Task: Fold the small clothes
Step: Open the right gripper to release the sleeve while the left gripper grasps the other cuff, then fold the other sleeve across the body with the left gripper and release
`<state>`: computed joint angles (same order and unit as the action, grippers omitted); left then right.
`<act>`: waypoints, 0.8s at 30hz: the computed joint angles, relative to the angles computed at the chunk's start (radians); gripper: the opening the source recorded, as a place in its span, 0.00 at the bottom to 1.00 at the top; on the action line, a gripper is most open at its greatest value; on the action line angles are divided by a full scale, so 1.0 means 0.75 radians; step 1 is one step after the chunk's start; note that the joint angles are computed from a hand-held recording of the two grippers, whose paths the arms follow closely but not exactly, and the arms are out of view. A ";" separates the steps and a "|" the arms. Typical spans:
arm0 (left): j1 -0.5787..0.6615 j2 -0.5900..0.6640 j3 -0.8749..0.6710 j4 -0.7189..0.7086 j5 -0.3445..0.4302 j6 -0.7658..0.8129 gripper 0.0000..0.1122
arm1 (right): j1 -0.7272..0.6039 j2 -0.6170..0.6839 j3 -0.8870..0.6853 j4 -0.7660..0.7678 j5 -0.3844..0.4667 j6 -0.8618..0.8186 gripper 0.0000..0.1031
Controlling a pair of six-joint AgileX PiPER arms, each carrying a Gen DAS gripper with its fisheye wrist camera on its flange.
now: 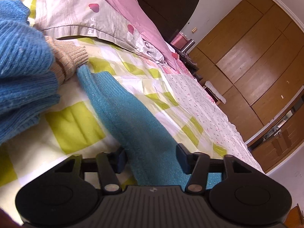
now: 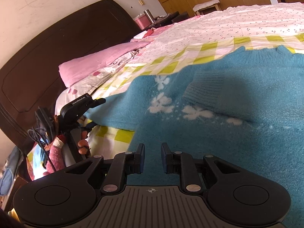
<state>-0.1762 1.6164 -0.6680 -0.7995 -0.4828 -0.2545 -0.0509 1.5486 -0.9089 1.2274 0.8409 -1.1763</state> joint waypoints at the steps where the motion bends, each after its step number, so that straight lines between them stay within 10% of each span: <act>1: 0.014 0.001 -0.015 0.052 0.029 -0.033 0.31 | -0.005 -0.004 0.001 0.004 0.004 -0.001 0.20; 3: 0.013 -0.002 -0.047 0.080 0.061 -0.011 0.17 | -0.022 -0.015 0.005 0.011 0.014 -0.003 0.20; 13: -0.311 -0.025 -0.346 -0.317 0.085 0.790 0.17 | -0.174 -0.072 0.031 0.017 0.099 -0.009 0.19; 24: -0.888 0.389 -0.840 -0.837 -0.028 2.230 0.25 | -0.479 -0.110 0.079 -0.073 0.177 -0.042 0.19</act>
